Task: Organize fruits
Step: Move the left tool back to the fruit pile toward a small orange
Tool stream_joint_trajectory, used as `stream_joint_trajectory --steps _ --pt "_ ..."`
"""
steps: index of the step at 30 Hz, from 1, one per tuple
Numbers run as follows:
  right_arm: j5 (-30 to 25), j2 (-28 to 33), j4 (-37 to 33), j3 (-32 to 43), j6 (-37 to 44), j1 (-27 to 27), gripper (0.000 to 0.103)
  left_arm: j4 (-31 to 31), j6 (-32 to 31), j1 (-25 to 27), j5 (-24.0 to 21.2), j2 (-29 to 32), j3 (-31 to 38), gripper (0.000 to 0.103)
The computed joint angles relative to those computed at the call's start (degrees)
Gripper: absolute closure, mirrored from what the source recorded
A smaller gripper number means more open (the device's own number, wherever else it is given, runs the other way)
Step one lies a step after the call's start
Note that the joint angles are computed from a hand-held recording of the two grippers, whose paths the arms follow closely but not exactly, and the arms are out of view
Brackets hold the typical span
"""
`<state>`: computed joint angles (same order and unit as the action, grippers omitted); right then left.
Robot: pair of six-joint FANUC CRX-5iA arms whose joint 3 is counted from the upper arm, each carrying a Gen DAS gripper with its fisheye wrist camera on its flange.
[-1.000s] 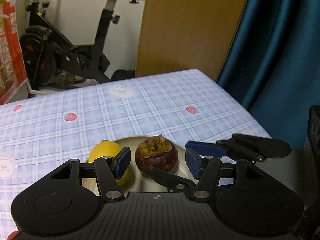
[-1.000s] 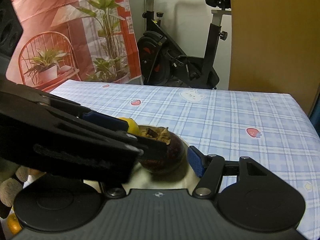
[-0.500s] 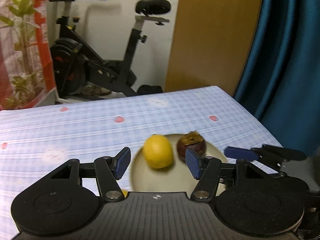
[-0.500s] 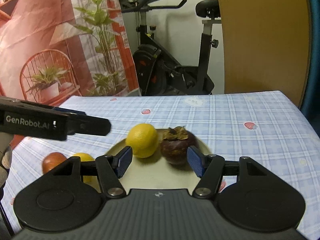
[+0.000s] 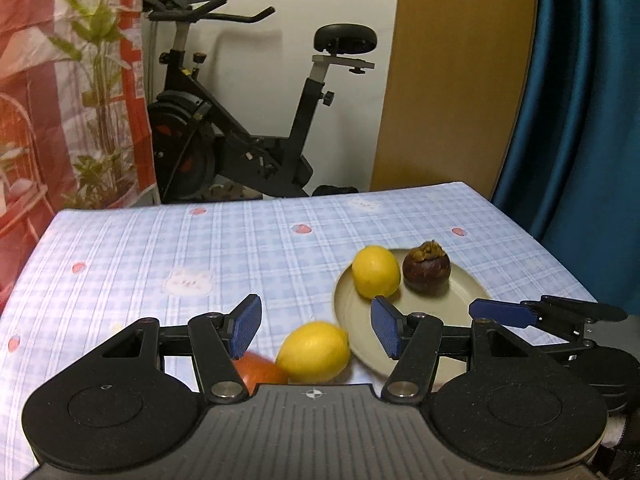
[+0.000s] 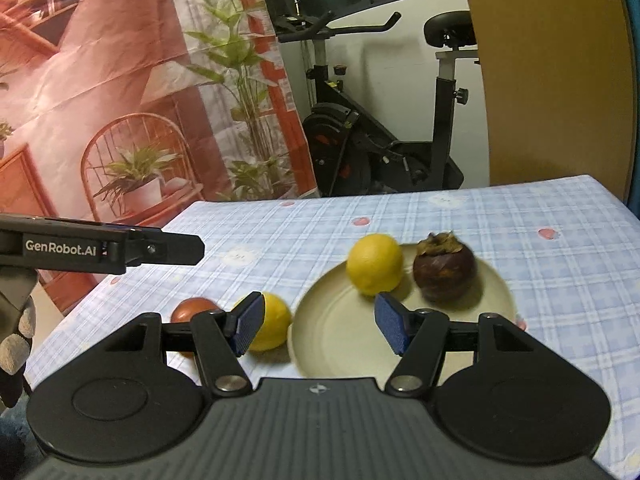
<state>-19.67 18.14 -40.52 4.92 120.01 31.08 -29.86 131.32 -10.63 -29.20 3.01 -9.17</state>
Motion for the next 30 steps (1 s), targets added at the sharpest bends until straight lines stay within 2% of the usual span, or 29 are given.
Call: stream_joint_trajectory --steps 9,20,27,30 --pt "-0.9 -1.9 -0.8 -3.4 1.7 1.6 0.039 -0.7 6.0 -0.3 0.1 -3.9 -6.0 0.04" --pt "-6.1 -2.9 -0.6 -5.0 4.4 2.8 0.039 -4.5 11.9 -2.4 -1.0 -7.4 -10.4 0.04" --pt "-8.6 -2.3 -0.8 -4.2 6.9 3.4 0.039 0.5 8.6 0.0 2.2 -8.3 -13.5 0.041" --pt "-11.4 -1.0 -0.3 -2.9 6.2 3.0 0.039 2.0 6.2 -0.1 4.0 -8.0 -13.9 0.041"
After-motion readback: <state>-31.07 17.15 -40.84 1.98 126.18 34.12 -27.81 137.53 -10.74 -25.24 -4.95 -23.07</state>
